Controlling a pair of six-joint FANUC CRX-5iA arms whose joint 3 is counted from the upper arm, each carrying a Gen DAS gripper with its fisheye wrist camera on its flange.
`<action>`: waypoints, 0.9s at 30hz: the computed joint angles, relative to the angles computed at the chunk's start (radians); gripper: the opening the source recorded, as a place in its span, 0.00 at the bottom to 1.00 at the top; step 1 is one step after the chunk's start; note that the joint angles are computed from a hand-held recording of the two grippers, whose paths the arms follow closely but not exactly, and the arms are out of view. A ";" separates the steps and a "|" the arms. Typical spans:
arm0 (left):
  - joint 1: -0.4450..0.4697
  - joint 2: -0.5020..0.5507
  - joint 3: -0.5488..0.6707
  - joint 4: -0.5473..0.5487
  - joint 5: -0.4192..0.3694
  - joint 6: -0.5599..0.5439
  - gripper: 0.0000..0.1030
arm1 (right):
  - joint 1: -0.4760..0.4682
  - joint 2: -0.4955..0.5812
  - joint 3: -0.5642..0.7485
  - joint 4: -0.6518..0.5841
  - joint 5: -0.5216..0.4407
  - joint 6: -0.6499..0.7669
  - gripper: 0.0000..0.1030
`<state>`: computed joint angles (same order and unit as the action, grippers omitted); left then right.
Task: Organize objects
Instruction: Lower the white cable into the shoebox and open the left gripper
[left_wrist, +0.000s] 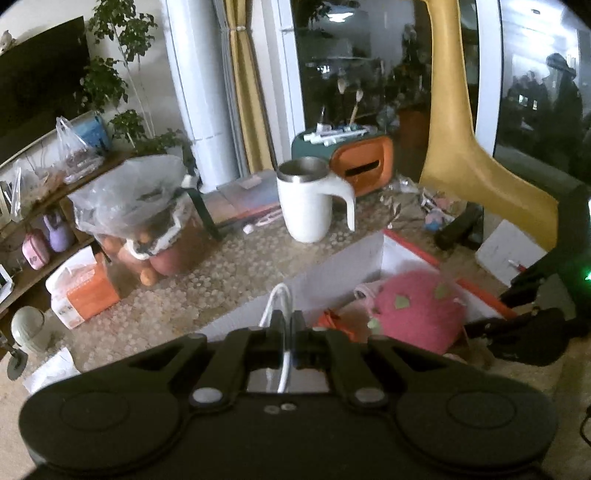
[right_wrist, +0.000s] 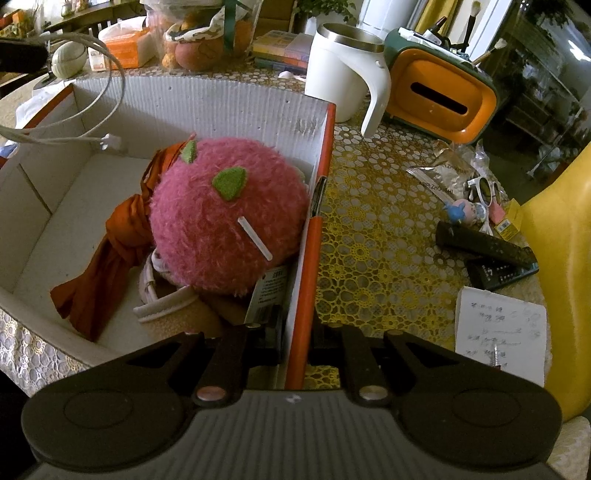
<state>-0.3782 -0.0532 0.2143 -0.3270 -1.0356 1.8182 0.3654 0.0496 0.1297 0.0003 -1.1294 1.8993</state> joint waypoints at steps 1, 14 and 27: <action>-0.008 0.011 0.006 -0.007 -0.008 0.002 0.01 | -0.001 0.000 0.001 -0.002 0.000 0.002 0.11; 0.009 0.089 -0.008 0.159 -0.062 -0.042 0.01 | -0.001 0.001 0.000 -0.004 0.000 0.000 0.11; 0.054 0.115 -0.026 0.285 -0.107 -0.085 0.15 | -0.002 0.000 0.000 -0.006 0.000 0.002 0.11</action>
<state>-0.3243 0.0621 0.1885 -0.0425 -1.1427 1.7334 0.3630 0.0498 0.1300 -0.0059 -1.1298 1.9012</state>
